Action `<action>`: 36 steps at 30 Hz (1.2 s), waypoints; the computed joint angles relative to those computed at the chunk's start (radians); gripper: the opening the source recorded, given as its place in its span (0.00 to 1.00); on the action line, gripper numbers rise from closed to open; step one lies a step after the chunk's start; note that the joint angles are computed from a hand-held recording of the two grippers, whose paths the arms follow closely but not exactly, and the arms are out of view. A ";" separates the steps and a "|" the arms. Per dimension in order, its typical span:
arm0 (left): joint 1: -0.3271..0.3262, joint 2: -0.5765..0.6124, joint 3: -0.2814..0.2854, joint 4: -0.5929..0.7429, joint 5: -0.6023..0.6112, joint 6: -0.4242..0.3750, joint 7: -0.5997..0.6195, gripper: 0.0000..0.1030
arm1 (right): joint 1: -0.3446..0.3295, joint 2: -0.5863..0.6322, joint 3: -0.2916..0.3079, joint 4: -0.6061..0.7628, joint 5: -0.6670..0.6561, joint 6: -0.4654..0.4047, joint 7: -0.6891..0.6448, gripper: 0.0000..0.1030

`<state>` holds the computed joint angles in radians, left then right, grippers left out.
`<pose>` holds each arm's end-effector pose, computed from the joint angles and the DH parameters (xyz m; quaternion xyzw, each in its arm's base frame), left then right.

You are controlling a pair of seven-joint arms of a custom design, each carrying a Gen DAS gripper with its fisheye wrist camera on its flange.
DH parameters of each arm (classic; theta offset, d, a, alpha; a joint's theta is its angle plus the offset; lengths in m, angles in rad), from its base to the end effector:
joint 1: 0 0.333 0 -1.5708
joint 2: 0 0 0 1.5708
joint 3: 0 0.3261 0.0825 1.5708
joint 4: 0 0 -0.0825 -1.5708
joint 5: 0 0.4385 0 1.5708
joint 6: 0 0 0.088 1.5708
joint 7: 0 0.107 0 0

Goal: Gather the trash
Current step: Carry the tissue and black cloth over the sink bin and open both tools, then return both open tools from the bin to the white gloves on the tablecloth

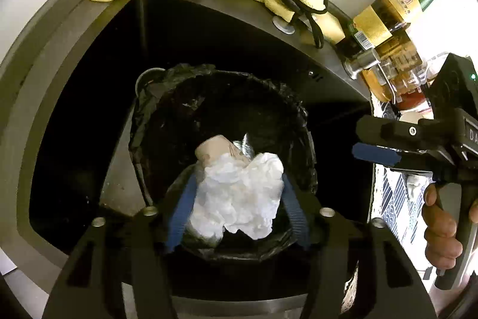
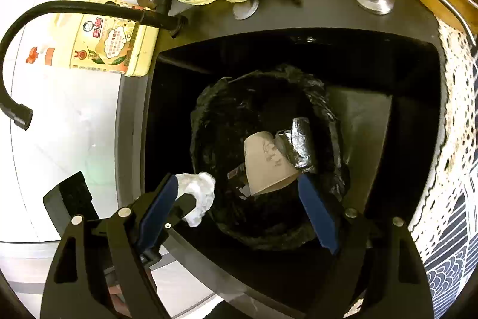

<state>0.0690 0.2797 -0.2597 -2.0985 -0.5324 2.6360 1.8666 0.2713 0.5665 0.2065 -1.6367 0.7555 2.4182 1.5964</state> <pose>0.6336 -0.1064 0.2854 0.6783 -0.6993 0.2227 0.0368 0.6797 0.3336 0.2945 -0.6238 0.7055 0.2292 0.2463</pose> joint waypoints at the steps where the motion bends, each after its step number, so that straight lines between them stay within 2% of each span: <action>1: -0.004 -0.004 0.003 -0.003 0.010 0.004 -0.008 0.59 | -0.003 -0.008 0.002 -0.013 0.007 0.007 -0.005 0.80; 10: -0.016 -0.046 0.008 -0.034 0.025 0.023 -0.012 0.59 | -0.010 -0.103 0.011 -0.138 0.082 0.078 -0.060 0.80; 16: -0.021 -0.086 0.002 -0.076 -0.048 0.047 0.056 0.59 | -0.009 -0.197 0.005 -0.258 0.143 0.138 -0.100 0.80; 18: -0.027 -0.098 0.003 -0.088 -0.073 0.049 0.073 0.59 | 0.014 -0.236 -0.012 -0.304 0.110 0.184 -0.101 0.80; 20: -0.039 -0.110 0.007 -0.101 -0.079 0.061 0.078 0.59 | 0.057 -0.283 -0.042 -0.361 0.005 0.264 -0.068 0.80; 22: -0.049 -0.124 0.009 -0.115 -0.096 0.069 0.087 0.59 | 0.073 -0.321 -0.053 -0.411 -0.052 0.322 -0.055 0.80; 28: -0.098 -0.170 0.013 -0.160 -0.127 0.118 0.075 0.59 | 0.059 -0.450 -0.042 -0.561 -0.005 0.408 -0.167 0.80; 34: -0.170 -0.188 0.003 -0.175 -0.097 0.166 -0.008 0.59 | 0.066 -0.589 -0.081 -0.721 0.053 0.501 -0.276 0.80; 36: -0.202 -0.185 -0.004 -0.166 -0.045 0.176 -0.064 0.59 | 0.065 -0.633 -0.107 -0.771 0.076 0.507 -0.316 0.80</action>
